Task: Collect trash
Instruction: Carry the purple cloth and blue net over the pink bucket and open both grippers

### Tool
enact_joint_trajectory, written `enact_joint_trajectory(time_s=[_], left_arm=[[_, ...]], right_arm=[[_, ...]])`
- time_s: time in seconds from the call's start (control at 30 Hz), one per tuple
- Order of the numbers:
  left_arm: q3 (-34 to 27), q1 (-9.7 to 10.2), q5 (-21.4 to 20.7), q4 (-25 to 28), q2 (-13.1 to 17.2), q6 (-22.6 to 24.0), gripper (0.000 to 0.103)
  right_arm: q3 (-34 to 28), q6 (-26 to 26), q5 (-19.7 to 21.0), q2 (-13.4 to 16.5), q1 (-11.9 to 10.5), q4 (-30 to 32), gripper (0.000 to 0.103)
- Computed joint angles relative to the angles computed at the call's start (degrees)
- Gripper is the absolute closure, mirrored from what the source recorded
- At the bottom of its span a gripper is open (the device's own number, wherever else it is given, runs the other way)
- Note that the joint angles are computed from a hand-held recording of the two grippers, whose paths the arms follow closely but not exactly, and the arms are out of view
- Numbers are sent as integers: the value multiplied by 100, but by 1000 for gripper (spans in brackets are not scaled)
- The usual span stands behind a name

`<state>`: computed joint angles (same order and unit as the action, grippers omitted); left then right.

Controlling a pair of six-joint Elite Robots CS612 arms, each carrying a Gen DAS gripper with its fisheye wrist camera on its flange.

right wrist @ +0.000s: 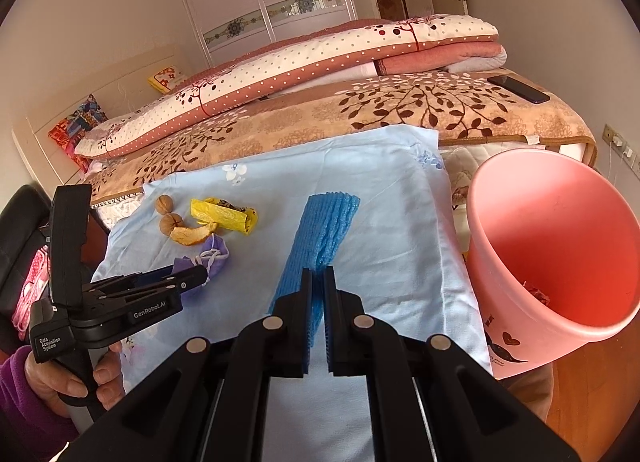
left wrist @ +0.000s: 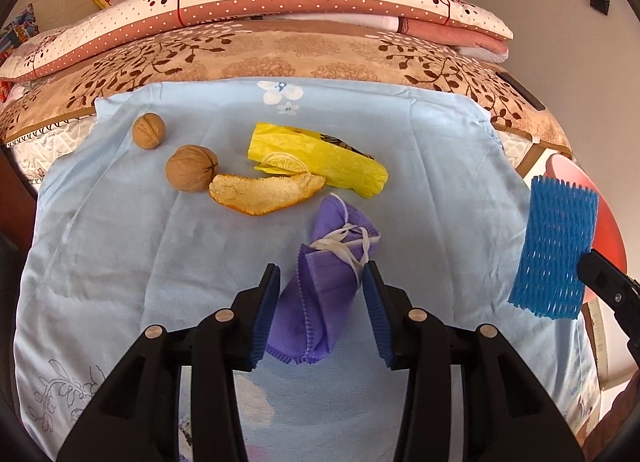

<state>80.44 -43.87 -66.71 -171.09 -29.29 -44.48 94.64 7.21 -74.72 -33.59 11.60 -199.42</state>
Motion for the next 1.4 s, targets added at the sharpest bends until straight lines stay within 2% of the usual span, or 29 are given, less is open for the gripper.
enact_joint_trajectory(time_s=[0.17, 0.3, 0.53, 0.73, 1.0, 1.2, 1.4], left_arm=[[-5, -56, 157, 63, -24, 5, 74], [6, -96, 216, 9, -70, -24, 76], [-65, -206, 179, -643, -92, 337, 77], [-360, -294, -24, -880, 3, 739, 76], [-874, -379, -284, -878, 197, 1141, 76], [-1274, -429, -492, -776, 381, 1365, 76], [-1745, -492, -633, -688, 595, 1781, 76]], right_arm=[[84, 30, -22, -26, -41, -179, 98], [160, 154, -5, -47, -103, -335, 98], [274, 400, -201, -90, -225, -649, 98], [356, 429, -706, -105, -311, -1008, 98], [439, 447, -1188, -101, -448, -1316, 98], [456, 503, -1121, -75, -672, -1255, 98], [397, 800, -1020, -25, -864, -1015, 98]])
